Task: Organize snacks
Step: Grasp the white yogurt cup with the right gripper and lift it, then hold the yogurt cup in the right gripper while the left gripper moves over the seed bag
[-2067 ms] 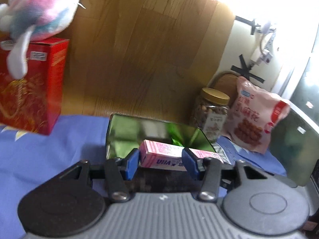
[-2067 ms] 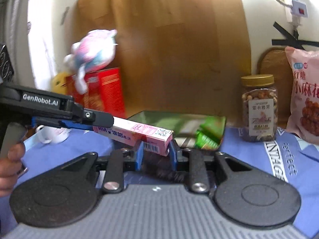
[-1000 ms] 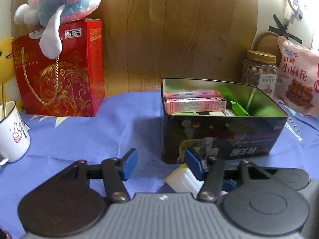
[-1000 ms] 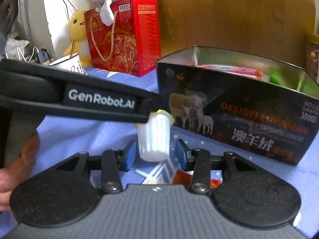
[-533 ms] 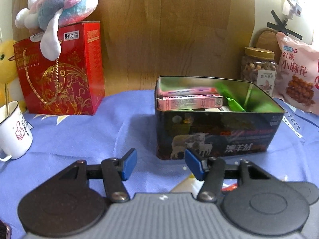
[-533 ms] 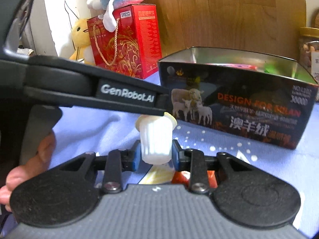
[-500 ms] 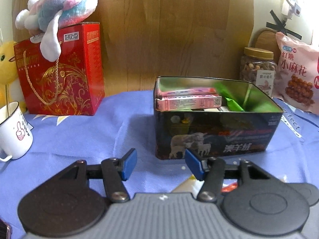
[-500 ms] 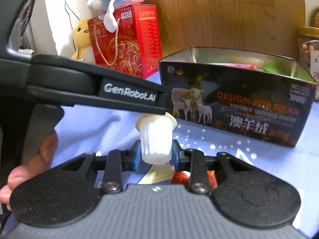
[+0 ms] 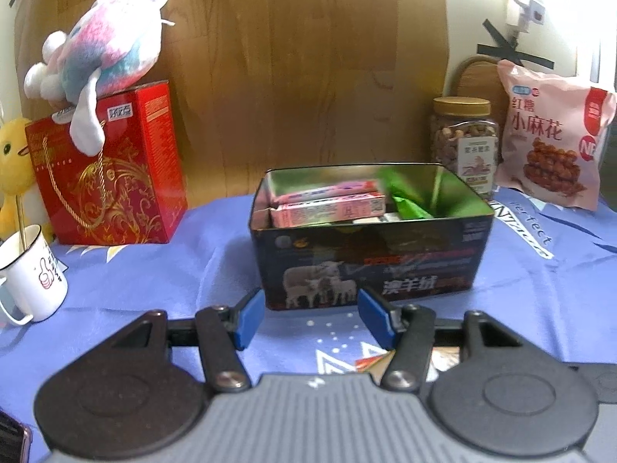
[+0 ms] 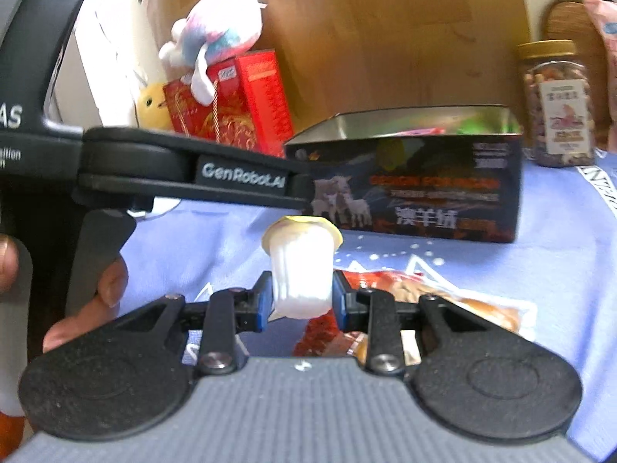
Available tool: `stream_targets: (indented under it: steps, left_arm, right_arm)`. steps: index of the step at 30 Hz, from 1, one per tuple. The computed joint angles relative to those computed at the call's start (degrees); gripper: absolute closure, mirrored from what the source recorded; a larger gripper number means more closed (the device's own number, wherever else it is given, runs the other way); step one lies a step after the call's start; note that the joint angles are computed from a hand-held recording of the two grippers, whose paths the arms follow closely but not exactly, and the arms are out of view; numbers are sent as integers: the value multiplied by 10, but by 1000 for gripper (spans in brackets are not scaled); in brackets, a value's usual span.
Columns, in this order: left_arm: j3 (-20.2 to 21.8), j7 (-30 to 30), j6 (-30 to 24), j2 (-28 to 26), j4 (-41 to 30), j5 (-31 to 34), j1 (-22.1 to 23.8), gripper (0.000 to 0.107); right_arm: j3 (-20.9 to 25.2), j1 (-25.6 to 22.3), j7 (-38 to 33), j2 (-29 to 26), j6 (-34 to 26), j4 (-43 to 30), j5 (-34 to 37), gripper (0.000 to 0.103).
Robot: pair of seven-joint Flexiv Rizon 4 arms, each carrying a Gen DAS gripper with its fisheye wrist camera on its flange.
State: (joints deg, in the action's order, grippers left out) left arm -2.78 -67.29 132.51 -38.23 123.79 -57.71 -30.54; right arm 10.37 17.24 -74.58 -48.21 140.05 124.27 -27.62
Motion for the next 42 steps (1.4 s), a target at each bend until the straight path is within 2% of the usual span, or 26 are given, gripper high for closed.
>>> stream_targets:
  steps: [2,9,14,18,20,23,26,29,42]
  left_arm:
    - [-5,-11,4,3,4,13,1,52]
    - [-28,-144,12,-6,18,183,50,47]
    - [-27,-175,-8,-35,-7,251,53,46]
    - [-10,-194,-7,-56,-21,246,35,45]
    - [-2,-200,4,-70,-24,234,26,44]
    - [-24,-253,20,-83,-17,281,70,30]
    - [-19,-266,17,-83,-17,290,74,31]
    - [-4,-254,25,-86,-20,272,51,30]
    - [-8,-264,52,-89,-12,264,53,32]
  right_arm:
    - [0,-1,-1,0,12,4,12,69]
    - [-7,-5,8,-14,86,27,81,69]
    - [-23,-6,21,-18,98,36,126,69]
    - [-18,-31,57,-27,85,34,107,68]
    - [-24,-24,57,-24,72,32,106,68]
    - [-29,-15,43,-22,73,35,111,67]
    - [-27,-19,42,-23,69,32,104,67]
    - [-24,-25,47,-23,71,34,98,67]
    - [-22,-29,51,-23,71,35,93,67]
